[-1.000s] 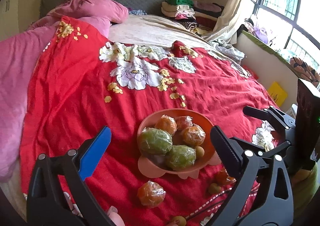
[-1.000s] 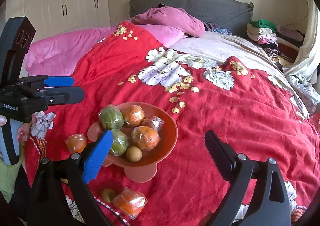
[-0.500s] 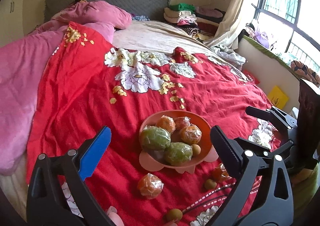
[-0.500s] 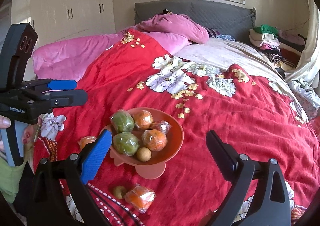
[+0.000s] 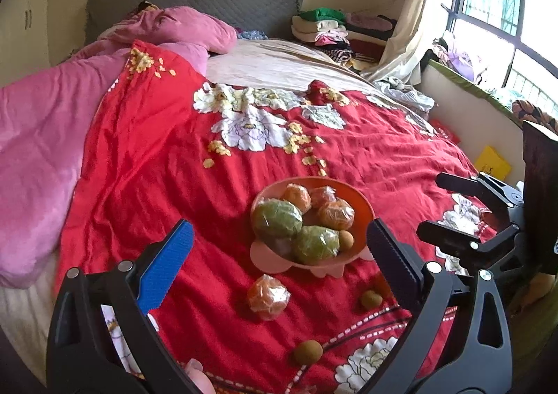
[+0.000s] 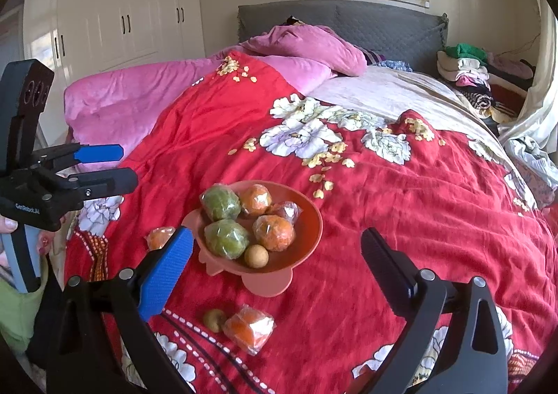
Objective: Organize fruits
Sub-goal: 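Move left tool toward brown fruit while right tool approaches wrapped orange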
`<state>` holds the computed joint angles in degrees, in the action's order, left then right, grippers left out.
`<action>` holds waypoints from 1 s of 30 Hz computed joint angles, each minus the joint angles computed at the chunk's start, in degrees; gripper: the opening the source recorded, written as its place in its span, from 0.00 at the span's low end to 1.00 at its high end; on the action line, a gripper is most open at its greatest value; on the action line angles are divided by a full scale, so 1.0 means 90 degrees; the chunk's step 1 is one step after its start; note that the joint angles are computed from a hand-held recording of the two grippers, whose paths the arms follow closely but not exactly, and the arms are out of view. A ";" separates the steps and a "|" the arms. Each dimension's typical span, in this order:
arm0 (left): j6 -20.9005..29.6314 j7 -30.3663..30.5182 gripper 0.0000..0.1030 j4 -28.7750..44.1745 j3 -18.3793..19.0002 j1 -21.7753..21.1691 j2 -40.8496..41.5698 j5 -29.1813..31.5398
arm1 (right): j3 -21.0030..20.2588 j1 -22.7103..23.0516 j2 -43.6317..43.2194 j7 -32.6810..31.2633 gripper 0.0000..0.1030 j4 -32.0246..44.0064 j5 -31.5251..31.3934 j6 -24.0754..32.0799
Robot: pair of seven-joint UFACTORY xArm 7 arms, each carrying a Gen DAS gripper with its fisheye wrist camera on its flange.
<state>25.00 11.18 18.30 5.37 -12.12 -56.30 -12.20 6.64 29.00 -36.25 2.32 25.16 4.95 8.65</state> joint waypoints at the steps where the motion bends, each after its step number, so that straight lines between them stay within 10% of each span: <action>1: 0.0029 -0.0002 0.91 -0.0032 -0.0014 0.0004 -0.0036 0.0010 | 0.0015 -0.0014 -0.0018 0.0003 0.94 -0.0018 -0.0014 0.0041; 30: 0.0684 -0.0111 0.91 -0.0595 -0.0263 -0.0207 -0.0522 0.0113 | 0.0039 0.0162 -0.0252 0.0044 0.95 -0.0475 0.0045 0.0440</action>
